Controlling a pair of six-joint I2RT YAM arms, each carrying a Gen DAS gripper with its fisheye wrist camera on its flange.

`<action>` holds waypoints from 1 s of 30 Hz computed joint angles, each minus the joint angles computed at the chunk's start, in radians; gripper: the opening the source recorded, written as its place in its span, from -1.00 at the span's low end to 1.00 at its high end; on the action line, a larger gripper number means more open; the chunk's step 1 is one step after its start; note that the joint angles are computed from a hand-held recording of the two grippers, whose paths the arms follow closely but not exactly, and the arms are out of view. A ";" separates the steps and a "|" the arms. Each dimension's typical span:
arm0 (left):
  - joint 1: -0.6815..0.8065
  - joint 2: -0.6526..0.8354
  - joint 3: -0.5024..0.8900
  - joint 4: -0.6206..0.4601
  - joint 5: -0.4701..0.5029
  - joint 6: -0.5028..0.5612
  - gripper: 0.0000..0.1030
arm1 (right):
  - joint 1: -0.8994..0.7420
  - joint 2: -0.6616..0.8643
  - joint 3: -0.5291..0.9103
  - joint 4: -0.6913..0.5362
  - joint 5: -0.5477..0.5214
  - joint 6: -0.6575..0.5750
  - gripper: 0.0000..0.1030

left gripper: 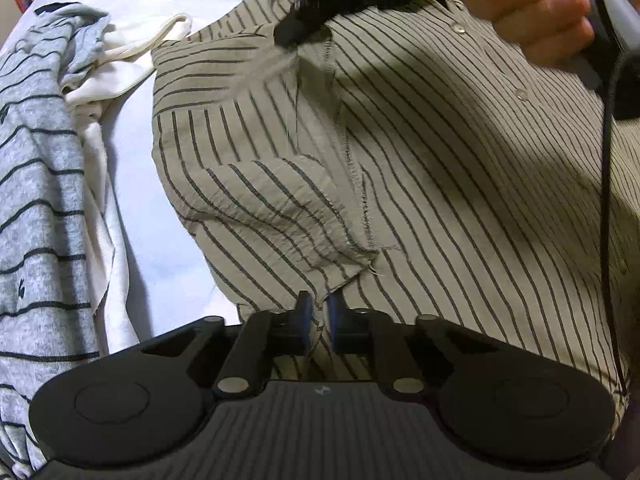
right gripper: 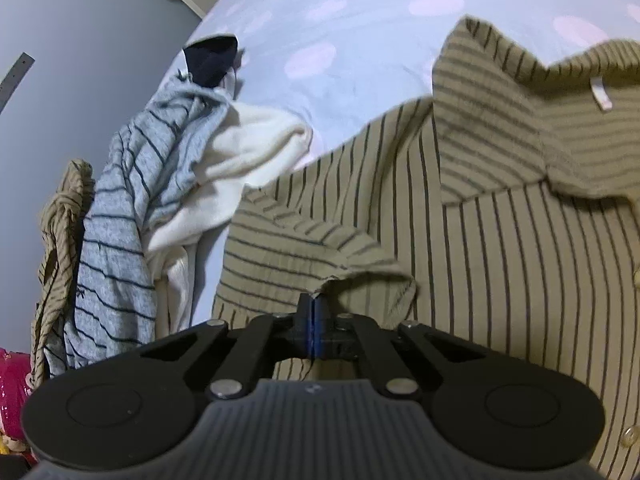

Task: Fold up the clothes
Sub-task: 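Release the folded front with the left gripper while the right gripper grasps the collar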

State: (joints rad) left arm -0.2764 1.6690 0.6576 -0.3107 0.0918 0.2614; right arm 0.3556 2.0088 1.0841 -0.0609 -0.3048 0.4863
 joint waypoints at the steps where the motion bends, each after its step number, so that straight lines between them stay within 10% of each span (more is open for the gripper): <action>1: -0.001 -0.001 0.004 -0.009 0.000 0.003 -0.95 | -0.006 -0.005 0.001 0.000 0.012 0.001 -0.99; 14: 0.051 -0.066 0.006 -0.079 0.065 0.119 -0.93 | -0.029 0.001 -0.040 0.101 0.100 0.017 -0.99; 20: -0.014 -0.127 -0.038 -0.006 0.063 0.088 -0.12 | 0.001 -0.008 -0.015 0.024 0.173 -0.030 -0.88; 30: -0.104 -0.045 0.009 0.077 -0.017 -0.052 -0.19 | -0.108 -0.161 -0.111 -0.064 0.172 -0.110 -0.55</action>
